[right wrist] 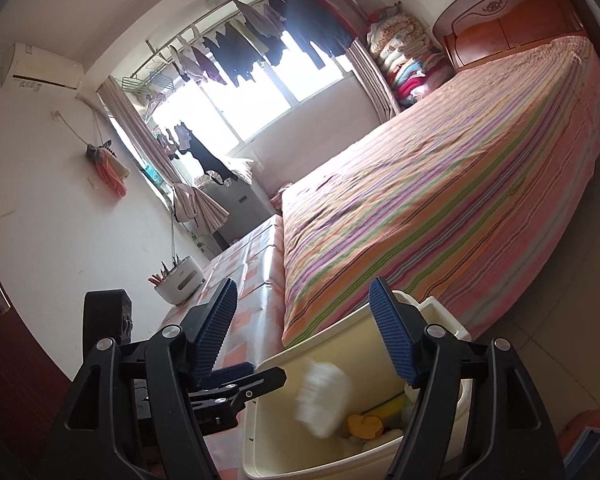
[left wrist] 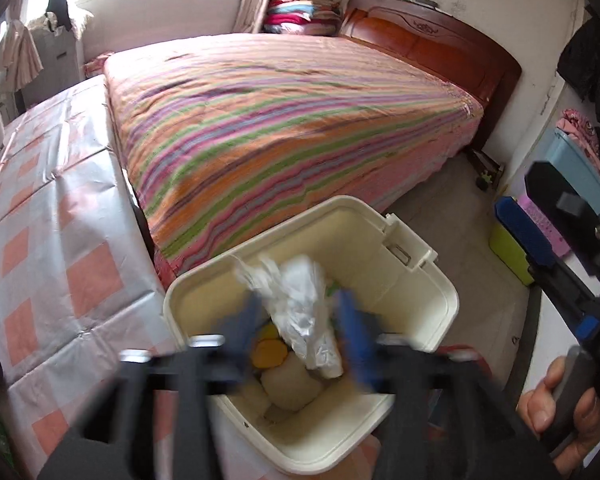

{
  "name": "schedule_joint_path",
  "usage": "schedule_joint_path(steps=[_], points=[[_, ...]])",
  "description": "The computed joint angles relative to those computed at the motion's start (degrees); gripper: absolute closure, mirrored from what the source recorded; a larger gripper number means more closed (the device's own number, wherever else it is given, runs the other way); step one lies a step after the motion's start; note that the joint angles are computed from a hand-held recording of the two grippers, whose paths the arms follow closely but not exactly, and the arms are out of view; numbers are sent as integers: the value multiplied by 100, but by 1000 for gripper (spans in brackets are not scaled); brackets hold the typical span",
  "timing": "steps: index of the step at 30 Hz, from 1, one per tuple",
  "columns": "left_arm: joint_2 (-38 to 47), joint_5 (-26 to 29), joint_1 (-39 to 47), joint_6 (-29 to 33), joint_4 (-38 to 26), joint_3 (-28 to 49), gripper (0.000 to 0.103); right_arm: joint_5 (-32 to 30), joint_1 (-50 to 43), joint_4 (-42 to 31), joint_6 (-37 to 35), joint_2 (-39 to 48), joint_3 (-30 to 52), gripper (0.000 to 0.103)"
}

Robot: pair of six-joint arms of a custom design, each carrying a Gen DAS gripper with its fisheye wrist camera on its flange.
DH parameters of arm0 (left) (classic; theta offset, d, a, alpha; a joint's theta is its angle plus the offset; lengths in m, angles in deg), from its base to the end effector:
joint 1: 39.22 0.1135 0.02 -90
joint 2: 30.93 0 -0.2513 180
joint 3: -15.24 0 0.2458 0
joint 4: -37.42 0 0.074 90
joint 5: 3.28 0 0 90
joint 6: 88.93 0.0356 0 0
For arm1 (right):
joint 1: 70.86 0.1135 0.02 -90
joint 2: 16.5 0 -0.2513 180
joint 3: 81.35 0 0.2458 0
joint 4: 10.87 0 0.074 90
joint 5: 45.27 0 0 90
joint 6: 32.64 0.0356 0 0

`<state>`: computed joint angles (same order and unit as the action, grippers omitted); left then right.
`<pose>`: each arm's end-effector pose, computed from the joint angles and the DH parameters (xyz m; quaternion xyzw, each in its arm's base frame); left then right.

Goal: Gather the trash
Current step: 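Open the right gripper to drop the orange peel while the left gripper releases the tissue, then move the left gripper to the table and grasp the green snack bag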

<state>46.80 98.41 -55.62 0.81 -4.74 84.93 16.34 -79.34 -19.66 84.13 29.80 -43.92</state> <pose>0.2662 -0.0859 0.2410 0.1656 0.9213 -0.1438 0.3212 0.1900 -0.0112 0.2253 0.0990 0.7897 0.2864 0.5334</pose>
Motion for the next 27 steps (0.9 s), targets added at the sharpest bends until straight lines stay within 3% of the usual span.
schedule_joint_path(steps=[1, 6, 15, 22, 27], points=[[-117, -107, -41, -46, 155, -111, 32, 1, 7, 5, 4, -13, -9, 35], [-94, -408, -174, 8, 61, -9, 24, -51, -13, 17, 43, -83, -84, 35], [-448, -396, 11, 151, -270, -109, 24, -65, 47, 28, 53, -87, -56, 35], [-1490, -237, 1001, 817, -636, -591, 24, 651, 1171, 178, 26, 218, 108, 35], [-1680, 445, 2389, 1302, -930, -676, 24, 1375, 2334, 228, -121, 627, 348, 33]])
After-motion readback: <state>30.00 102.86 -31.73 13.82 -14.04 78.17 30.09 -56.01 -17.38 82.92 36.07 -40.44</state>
